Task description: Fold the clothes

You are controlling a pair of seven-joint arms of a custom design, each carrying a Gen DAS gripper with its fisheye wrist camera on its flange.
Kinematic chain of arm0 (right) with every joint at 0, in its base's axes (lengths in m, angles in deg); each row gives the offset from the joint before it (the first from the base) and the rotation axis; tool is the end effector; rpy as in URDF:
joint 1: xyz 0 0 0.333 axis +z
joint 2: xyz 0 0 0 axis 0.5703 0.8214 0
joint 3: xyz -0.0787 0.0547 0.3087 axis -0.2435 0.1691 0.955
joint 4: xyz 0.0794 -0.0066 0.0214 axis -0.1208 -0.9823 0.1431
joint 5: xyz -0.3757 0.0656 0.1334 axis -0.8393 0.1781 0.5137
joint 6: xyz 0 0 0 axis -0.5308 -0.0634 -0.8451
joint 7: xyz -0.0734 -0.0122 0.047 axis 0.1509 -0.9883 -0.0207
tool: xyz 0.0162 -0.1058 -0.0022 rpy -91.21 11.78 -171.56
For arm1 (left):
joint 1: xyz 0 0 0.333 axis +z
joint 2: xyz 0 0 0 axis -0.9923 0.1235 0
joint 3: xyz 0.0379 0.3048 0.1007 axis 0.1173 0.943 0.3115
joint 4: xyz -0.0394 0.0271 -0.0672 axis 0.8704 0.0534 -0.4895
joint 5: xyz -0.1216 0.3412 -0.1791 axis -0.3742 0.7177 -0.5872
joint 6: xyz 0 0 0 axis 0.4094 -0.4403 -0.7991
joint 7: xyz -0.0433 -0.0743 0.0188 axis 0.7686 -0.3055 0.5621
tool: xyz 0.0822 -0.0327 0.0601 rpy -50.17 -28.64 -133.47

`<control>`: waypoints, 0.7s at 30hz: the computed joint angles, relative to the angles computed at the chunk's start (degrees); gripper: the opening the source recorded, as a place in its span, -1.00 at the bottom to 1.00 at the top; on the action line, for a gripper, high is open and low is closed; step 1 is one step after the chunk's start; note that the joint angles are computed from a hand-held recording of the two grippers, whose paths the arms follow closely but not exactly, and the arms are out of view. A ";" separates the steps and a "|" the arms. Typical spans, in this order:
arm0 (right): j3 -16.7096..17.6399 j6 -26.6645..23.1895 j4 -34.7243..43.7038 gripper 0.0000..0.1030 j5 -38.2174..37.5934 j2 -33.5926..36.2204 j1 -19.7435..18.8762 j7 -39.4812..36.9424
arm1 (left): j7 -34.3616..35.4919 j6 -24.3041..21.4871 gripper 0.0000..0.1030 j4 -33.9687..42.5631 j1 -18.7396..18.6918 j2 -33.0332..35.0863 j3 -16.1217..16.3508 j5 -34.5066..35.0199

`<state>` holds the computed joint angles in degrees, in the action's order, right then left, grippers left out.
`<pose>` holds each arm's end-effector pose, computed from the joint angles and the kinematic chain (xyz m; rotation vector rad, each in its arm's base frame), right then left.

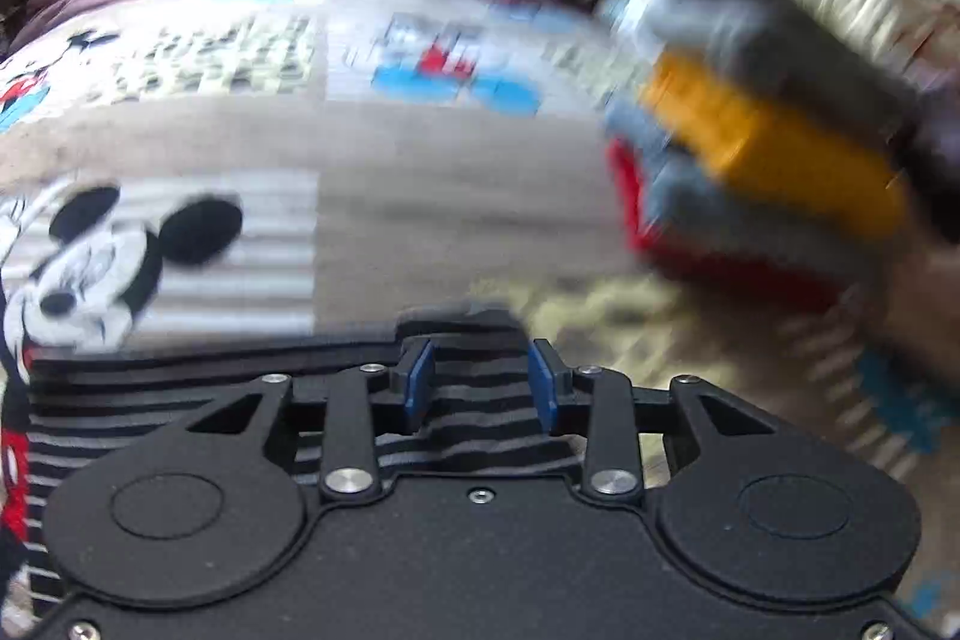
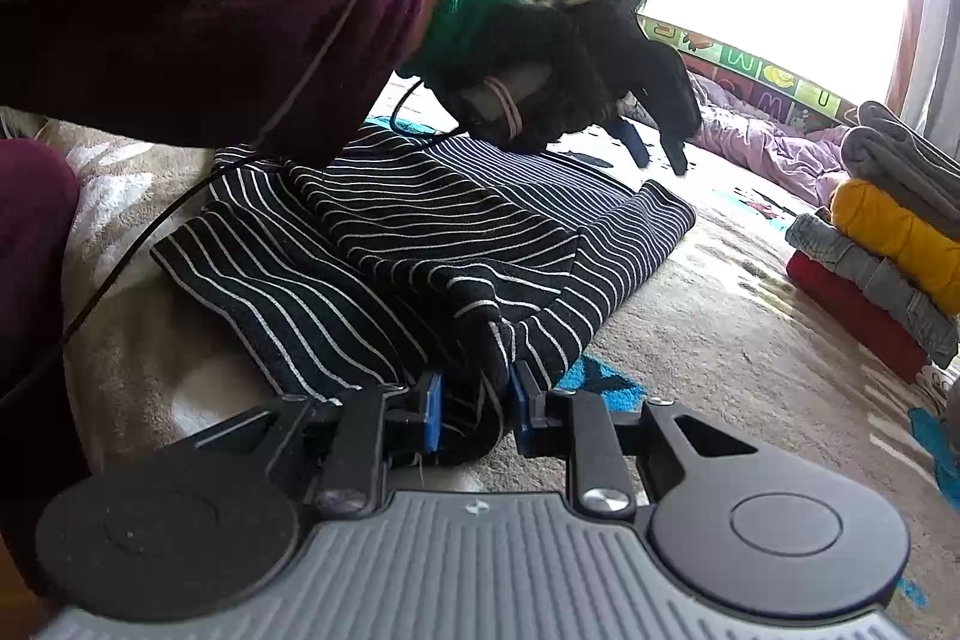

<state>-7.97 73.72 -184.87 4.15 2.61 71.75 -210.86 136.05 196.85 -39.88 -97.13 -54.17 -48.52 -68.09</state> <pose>0.2426 0.4112 0.4054 -1.8666 1.1987 -0.9140 0.6111 -0.3258 0.4681 -1.2760 2.3770 -1.1117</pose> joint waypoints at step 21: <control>0.92 -4.27 2.37 -0.30 3.75 1.63 2.12 -8.61 | 23.77 2.08 -0.11 -40.26 6.14 -42.62 4.73 -53.54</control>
